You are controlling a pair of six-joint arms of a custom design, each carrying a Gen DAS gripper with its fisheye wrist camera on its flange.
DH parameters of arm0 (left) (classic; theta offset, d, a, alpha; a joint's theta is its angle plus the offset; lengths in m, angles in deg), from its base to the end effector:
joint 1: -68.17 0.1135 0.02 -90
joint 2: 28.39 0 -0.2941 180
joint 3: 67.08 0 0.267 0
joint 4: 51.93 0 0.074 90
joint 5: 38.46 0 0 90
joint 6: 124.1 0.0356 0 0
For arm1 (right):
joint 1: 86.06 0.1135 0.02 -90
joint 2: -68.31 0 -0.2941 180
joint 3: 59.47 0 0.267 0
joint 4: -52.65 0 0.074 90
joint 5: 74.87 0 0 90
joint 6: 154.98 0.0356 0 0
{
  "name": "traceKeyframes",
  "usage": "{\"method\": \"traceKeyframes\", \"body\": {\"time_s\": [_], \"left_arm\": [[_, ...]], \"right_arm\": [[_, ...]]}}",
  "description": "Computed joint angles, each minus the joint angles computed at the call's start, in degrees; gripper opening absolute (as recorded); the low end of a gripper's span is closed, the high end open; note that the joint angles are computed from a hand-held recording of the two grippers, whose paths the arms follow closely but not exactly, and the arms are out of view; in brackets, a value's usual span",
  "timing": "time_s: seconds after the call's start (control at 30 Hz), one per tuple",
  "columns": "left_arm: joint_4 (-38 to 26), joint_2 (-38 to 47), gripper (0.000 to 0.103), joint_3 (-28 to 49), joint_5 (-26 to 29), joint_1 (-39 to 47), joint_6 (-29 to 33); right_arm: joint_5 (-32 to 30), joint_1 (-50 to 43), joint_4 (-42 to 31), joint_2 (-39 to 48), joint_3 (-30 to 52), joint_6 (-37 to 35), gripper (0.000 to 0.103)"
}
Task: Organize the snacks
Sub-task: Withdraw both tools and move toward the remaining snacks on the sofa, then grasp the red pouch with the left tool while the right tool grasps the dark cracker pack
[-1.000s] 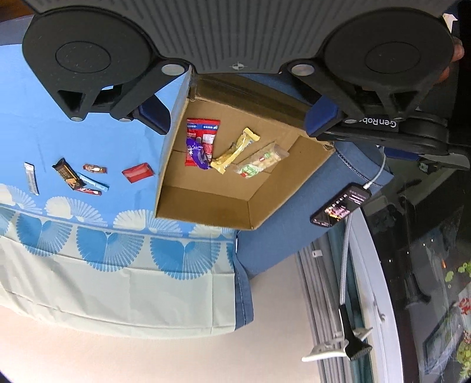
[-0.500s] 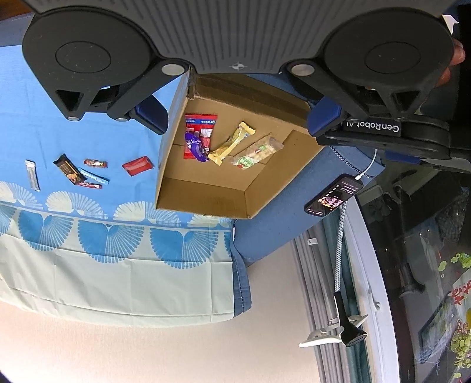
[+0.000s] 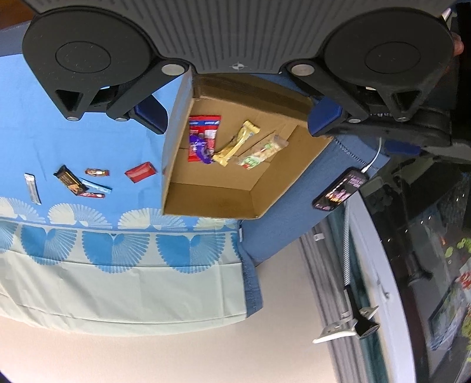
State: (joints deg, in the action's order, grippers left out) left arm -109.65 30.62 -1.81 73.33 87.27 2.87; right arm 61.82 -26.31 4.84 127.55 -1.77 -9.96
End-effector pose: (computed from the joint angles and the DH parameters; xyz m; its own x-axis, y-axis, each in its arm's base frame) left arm 0.1940 0.0532 0.3110 -0.6418 0.3687 -0.6724 0.3764 0.9154 0.1427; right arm 0.1234 0.1602 0.2844 -0.5090 0.2429 -0.8258 0.1104 0.9699 0.2173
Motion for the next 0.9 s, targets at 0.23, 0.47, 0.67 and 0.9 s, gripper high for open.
{"method": "traceKeyframes", "body": {"time_s": [0.23,0.47,0.67,0.9], "left_arm": [[-1.6,5.5,0.103,4.1,-6.4,-16.5,-5.8],[3.4,18.1,0.103,12.0,-14.3,-38.1,-13.4],[8.9,40.9,0.103,26.2,-22.8,-52.6,-12.9],[0.8,75.9,0.103,62.1,-30.6,-57.4,-11.6]], "right_arm": [[-1.9,-8.8,-1.8,-8.7,-5.6,0.4,0.101],[-15.3,-37.7,1.1,-21.5,-13.0,-15.2,0.101],[-38.7,-74.8,18.1,-15.2,-18.9,-37.4,0.101],[-50.6,-93.0,44.0,19.6,-13.5,-48.3,0.101]]}}
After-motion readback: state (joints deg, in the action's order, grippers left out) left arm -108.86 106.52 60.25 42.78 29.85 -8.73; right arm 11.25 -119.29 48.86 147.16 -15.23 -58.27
